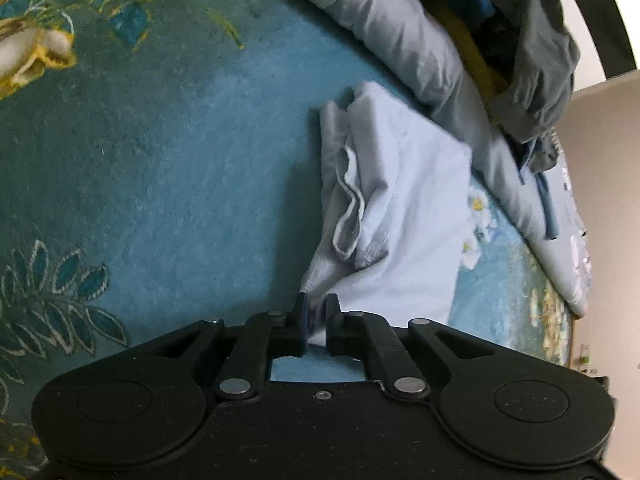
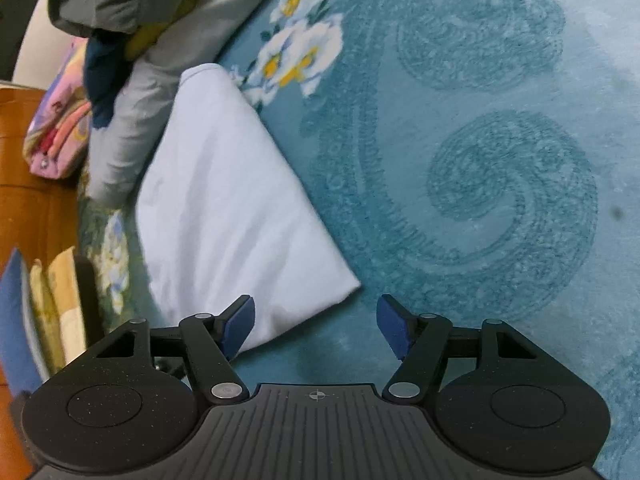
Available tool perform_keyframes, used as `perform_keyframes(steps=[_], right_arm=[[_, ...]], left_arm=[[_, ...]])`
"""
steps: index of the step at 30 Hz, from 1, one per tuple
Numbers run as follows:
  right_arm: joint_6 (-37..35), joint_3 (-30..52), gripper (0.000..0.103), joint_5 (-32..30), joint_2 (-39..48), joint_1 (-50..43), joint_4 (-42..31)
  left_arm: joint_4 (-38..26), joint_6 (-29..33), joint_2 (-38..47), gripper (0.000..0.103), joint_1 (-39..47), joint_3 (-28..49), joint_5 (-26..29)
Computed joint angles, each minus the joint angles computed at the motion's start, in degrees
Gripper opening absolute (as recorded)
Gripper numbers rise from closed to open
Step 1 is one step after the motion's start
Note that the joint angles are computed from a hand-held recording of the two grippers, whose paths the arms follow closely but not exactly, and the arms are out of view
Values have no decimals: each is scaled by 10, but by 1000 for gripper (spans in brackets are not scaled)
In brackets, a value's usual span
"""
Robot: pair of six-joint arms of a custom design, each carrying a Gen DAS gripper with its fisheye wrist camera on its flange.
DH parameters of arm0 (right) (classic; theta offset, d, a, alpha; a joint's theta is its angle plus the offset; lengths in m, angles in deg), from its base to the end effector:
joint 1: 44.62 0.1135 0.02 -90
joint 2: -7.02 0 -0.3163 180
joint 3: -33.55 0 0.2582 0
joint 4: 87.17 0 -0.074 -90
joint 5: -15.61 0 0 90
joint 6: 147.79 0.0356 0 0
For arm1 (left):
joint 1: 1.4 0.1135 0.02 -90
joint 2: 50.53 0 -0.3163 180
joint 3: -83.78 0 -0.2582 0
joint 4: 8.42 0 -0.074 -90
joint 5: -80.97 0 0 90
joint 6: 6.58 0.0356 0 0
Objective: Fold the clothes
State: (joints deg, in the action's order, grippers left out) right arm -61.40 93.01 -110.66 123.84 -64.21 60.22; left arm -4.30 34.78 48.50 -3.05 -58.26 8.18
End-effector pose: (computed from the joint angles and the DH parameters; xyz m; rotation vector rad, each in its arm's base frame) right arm 0.2916 -0.0814 0.0756 0.3989 2.8439 0.9212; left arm 0.2530 -0.0178 0.1094 -0.9505 2.4860 -0.6994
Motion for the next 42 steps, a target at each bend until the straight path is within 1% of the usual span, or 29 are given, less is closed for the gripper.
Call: perform_keyframes(steps=[2, 4, 9, 12, 13, 14, 15, 16, 17, 20, 22, 25, 27, 28, 30, 31, 32, 33, 34, 36, 39, 41, 42], right_arm=[[15, -5, 67, -6, 2, 1, 16], [19, -7, 67, -9, 4, 4, 26], [16, -10, 67, -41, 21, 13, 54], [20, -8, 66, -75, 42, 12, 66], [23, -8, 54, -80, 46, 13, 68], [27, -8, 36, -75, 46, 16, 70], [33, -7, 27, -71, 47, 18, 70], [42, -5, 21, -77, 50, 16, 68], [49, -1, 13, -83, 52, 13, 61], [33, 17, 10, -89, 45, 7, 26], [2, 39, 9, -98, 41, -4, -16], [-49, 80, 9, -86, 49, -25, -73], [-95, 118, 8, -68, 58, -48, -121], [-122, 141, 8, -59, 65, -60, -148], [-209, 215, 8, -25, 86, -87, -230], [-251, 256, 8, -4, 99, -100, -268], [-289, 299, 6, 18, 114, -112, -304], [-311, 338, 2, 42, 128, -123, -326], [-328, 376, 2, 66, 141, -134, -341], [-345, 484, 2, 104, 190, -160, -394], [-351, 627, 2, 135, 256, -189, -458], [-353, 656, 2, 112, 267, -201, -475], [-355, 653, 2, 97, 267, -205, -480]], left_arm=[[-14, 10, -22, 9, 14, -6, 2], [-33, 23, -43, 16, 32, -13, 5], [-69, 49, -69, 17, 69, -17, 4], [-83, 56, -85, 19, 84, -21, 1], [-88, 58, -90, 20, 88, -20, 0], [-90, 58, -92, 21, 88, -20, -2], [-92, 54, -94, 22, 87, -21, -5], [-93, 51, -95, 22, 86, -21, -8], [-95, 47, -98, 23, 83, -21, -11], [-94, 31, -100, 24, 71, -22, -19], [-92, 17, -100, 24, 60, -21, -23], [-91, -10, -99, 25, 33, -12, -33], [-92, -24, -100, 26, 11, -4, -40], [-93, -30, -100, 29, 0, 2, -43], [-90, -36, -92, 32, -28, 16, -47], [-89, -39, -88, 32, -41, 24, -49], [-88, -41, -83, 33, -54, 32, -50], [-82, -42, -72, 34, -74, 43, -54], [-80, -45, -60, 36, -92, 53, -58], [-74, -51, -30, 39, -130, 80, -65], [-89, -47, 6, 39, -169, 129, -89], [-101, -50, 26, 40, -188, 159, -109], [-108, -50, 33, 41, -193, 172, -124]])
